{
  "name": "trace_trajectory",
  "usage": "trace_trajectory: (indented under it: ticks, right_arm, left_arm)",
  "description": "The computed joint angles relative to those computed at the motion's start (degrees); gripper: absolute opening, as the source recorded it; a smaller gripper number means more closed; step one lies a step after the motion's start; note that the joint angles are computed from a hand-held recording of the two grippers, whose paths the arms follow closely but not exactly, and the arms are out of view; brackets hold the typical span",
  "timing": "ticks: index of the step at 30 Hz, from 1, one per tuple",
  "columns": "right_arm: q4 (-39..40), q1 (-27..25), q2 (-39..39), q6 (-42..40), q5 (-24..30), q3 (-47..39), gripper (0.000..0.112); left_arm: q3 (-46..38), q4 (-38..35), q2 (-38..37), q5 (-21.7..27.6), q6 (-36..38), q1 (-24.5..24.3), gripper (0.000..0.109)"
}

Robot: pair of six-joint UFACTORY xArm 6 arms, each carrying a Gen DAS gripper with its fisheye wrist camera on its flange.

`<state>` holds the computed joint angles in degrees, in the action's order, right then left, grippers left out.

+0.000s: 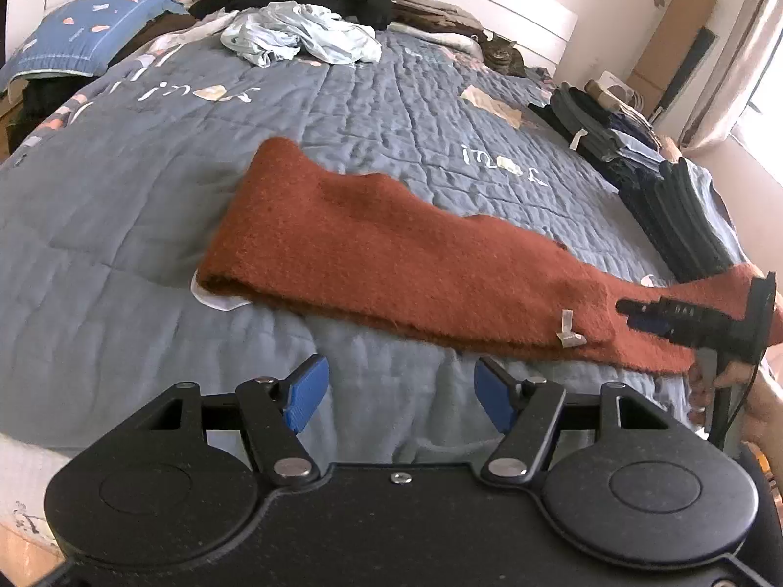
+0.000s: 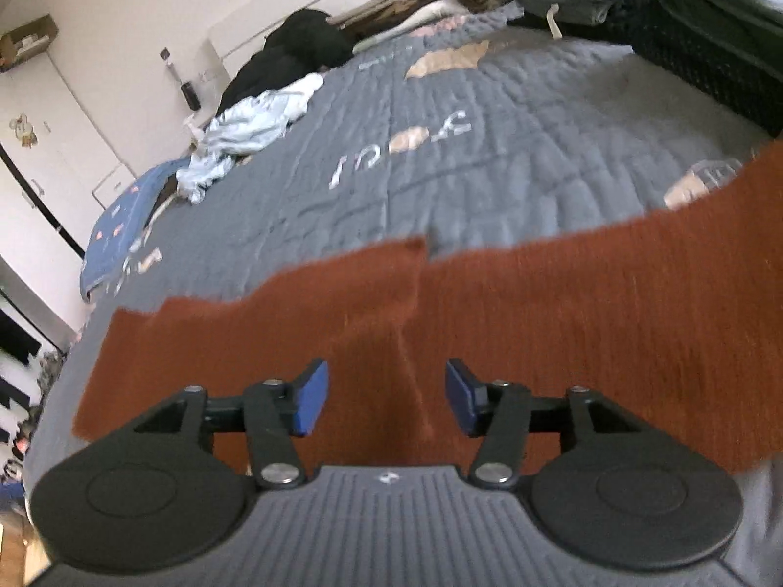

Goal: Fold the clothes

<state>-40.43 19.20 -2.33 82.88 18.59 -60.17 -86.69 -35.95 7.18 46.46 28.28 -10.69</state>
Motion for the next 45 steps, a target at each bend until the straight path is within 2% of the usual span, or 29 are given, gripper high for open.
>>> trace_trajectory:
  ticks: [3, 9, 11, 12, 13, 15, 18, 21, 25, 28, 33, 38, 43, 45]
  right_arm:
    - [2.57, 0.67, 0.04, -0.82, 0.39, 1.08, 0.057]
    - [4.5, 0.81, 2.69, -1.41, -3.12, 0.41, 0.057]
    - [5.69, 1.0, 3.64, -1.94, -3.24, -0.29, 0.053]
    - [5.84, 1.05, 3.88, -1.15, -3.03, -0.54, 0.048]
    - [5.96, 0.91, 3.83, 0.04, -3.62, -0.36, 0.033]
    - [5.48, 0.28, 3.0, 3.73, -6.33, 0.97, 0.013]
    - [1.53, -0.7, 0.81, 11.76, -9.96, 3.09, 0.01]
    - [-4.13, -1.39, -1.73, 19.31, -11.3, 4.29, 0.009]
    - [-12.62, -1.85, -5.81, 29.11, -10.34, 5.5, 0.009]
    - [-14.02, -1.97, -8.94, 30.56, -8.46, 7.32, 0.009]
    - [-6.68, -1.36, -10.3, 22.31, -4.45, 9.77, 0.009]
    - [-8.95, -1.36, -10.22, 25.04, -3.31, 10.98, 0.009]
    - [-12.96, -1.47, -13.22, 29.3, -0.37, 12.65, 0.009]
    - [-12.21, -1.67, -14.09, 28.29, 0.67, 13.35, 0.009]
  left_arm:
    - [1.05, 0.17, -0.92, -0.44, -0.01, -0.24, 0.065]
    - [3.1, 0.24, -2.73, -1.47, -0.66, -0.71, 0.066]
    - [3.59, 0.44, -3.27, -1.7, -0.81, -0.87, 0.066]
    - [3.83, 0.53, -3.52, -1.77, -0.82, -0.9, 0.066]
    - [4.07, 0.61, -3.77, -1.85, -0.83, -0.93, 0.066]
    - [4.11, 0.7, -3.89, -1.98, -0.78, -0.9, 0.066]
    - [3.95, 0.86, -3.88, -2.27, -0.63, -0.83, 0.066]
    - [3.69, 1.88, -3.44, -3.54, -0.15, -0.87, 0.067]
    - [2.92, 7.62, -1.27, -8.04, 0.44, -1.17, 0.071]
    - [1.24, 12.34, 1.66, -10.56, -0.38, -0.97, 0.072]
    - [-7.14, 9.36, 9.23, -6.3, -0.91, 0.53, 0.072]
    - [-19.72, 6.98, 19.25, -2.44, -5.84, 1.71, 0.072]
    - [-27.06, 6.1, 25.23, 0.77, -9.0, 3.1, 0.074]
    - [-29.64, 4.24, 27.33, 3.72, -7.99, 3.33, 0.074]
